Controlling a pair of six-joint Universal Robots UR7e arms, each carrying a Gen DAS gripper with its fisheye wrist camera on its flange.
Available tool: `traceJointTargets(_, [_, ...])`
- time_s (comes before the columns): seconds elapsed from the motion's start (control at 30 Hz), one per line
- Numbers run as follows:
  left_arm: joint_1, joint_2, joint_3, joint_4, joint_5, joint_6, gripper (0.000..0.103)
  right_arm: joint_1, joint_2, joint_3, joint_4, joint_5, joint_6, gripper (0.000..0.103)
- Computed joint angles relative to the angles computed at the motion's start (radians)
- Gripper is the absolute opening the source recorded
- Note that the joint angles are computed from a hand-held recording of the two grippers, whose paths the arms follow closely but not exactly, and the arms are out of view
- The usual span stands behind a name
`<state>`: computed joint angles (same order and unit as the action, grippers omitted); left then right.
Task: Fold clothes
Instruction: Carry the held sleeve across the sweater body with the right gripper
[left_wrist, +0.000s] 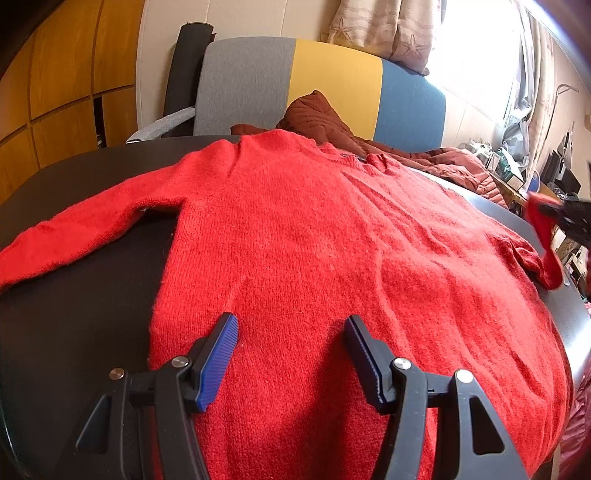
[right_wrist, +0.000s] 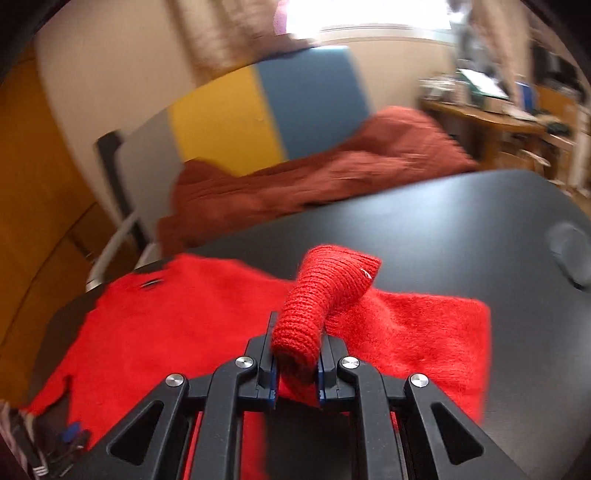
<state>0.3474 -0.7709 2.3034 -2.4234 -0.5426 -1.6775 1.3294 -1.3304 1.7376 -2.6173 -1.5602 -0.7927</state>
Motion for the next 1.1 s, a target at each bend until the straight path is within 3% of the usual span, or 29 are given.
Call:
traceJointTargets(0.2, [-0.003, 0.0, 0.007, -0.016, 0.003, 0.002, 0.061, 0.095, 0.064, 0.11, -0.045, -0.078, -0.06, 0.015])
traceJointTargets(0.27, [-0.003, 0.002, 0.007, -0.02, 0.004, 0.002, 0.061, 0.105, 0.078, 0.135, -0.035, -0.102, -0.075, 0.02])
traceJointTargets(0.37, [-0.003, 0.001, 0.012, -0.033, 0.005, 0.007, 0.061, 0.097, 0.064, 0.175, -0.055, -0.093, -0.101, 0.028])
traceJointTargets(0.43, [-0.003, 0.002, 0.012, -0.032, 0.006, 0.007, 0.061, 0.081, 0.033, 0.199, -0.056, -0.062, -0.115, 0.045])
traceJointTargets(0.63, [-0.003, 0.0, 0.008, -0.01, 0.005, 0.001, 0.061, 0.016, -0.084, 0.258, 0.025, 0.016, -0.196, 0.046])
traceJointTargets(0.73, [0.007, -0.008, -0.021, 0.047, -0.015, 0.004, 0.061, -0.017, -0.121, 0.314, -0.01, -0.01, -0.265, 0.046])
traceJointTargets(0.83, [0.032, -0.014, -0.025, -0.121, -0.029, 0.164, 0.059, -0.041, -0.124, 0.364, -0.099, -0.05, -0.323, 0.046])
traceJointTargets(0.97, [0.082, 0.021, -0.078, -0.443, -0.03, 0.498, 0.059, -0.068, -0.129, 0.372, -0.1, -0.03, -0.348, 0.051])
traceJointTargets(1.1, [0.178, 0.077, -0.2, -0.67, -0.146, 0.779, 0.059, -0.078, -0.126, 0.366, -0.083, -0.007, -0.357, 0.058])
